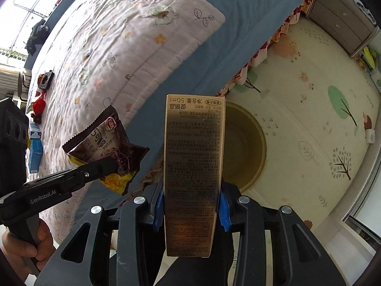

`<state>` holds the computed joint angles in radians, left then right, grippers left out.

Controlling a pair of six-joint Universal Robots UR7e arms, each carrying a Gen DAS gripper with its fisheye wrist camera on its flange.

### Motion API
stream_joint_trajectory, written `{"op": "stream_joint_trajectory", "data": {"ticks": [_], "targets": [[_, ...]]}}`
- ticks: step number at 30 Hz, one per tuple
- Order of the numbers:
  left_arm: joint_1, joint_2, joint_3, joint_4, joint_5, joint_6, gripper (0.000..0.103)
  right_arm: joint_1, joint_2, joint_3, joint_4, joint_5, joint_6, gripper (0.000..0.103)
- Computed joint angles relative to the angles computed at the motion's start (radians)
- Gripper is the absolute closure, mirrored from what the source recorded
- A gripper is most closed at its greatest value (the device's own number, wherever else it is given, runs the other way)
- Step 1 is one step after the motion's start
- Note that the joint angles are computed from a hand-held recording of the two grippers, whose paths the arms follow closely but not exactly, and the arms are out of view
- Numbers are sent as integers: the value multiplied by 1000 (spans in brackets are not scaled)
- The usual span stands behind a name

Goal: Collect trash
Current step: 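Open the right tool over the bin while the left tool releases the wrapper, then move both tools back over the quilt toward the blue box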

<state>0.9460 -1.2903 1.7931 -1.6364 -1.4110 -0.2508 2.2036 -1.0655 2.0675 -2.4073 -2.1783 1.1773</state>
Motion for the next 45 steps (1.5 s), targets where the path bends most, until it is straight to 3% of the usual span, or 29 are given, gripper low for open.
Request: {"op": "stream_joint_trajectory", "data": {"ticks": [8,9,10,11,13,19,31,39,45], "targets": [[-16,35,54,-42,42,17,101,-59,-23,83,-112,35,-97,65],[-15,44,54,-45,48,19,99,-64,-25,85,-114,36,-102,50],[-22,49,58,-46,75,17,82,-67,-26,84,-101,33,-94,36],[-23,48,58,-35,94,20,56,-71,-29,86,-98,33,-90,35],[-20,56,59,-35,105,15,39,-82,-35,95,-108,36,-92,36],[-12,60,45,-14,102,2,34,-90,-60,108,-97,44,-93,37],[-48,22,-30,18,110,-4,34,-57,-91,46,-22,11,-109,37],[-67,-19,-103,56,150,-45,34,-19,-52,-55,-5,11,-178,39],[-44,-81,-169,84,203,-97,34,4,42,-202,-2,59,-299,40]]}}
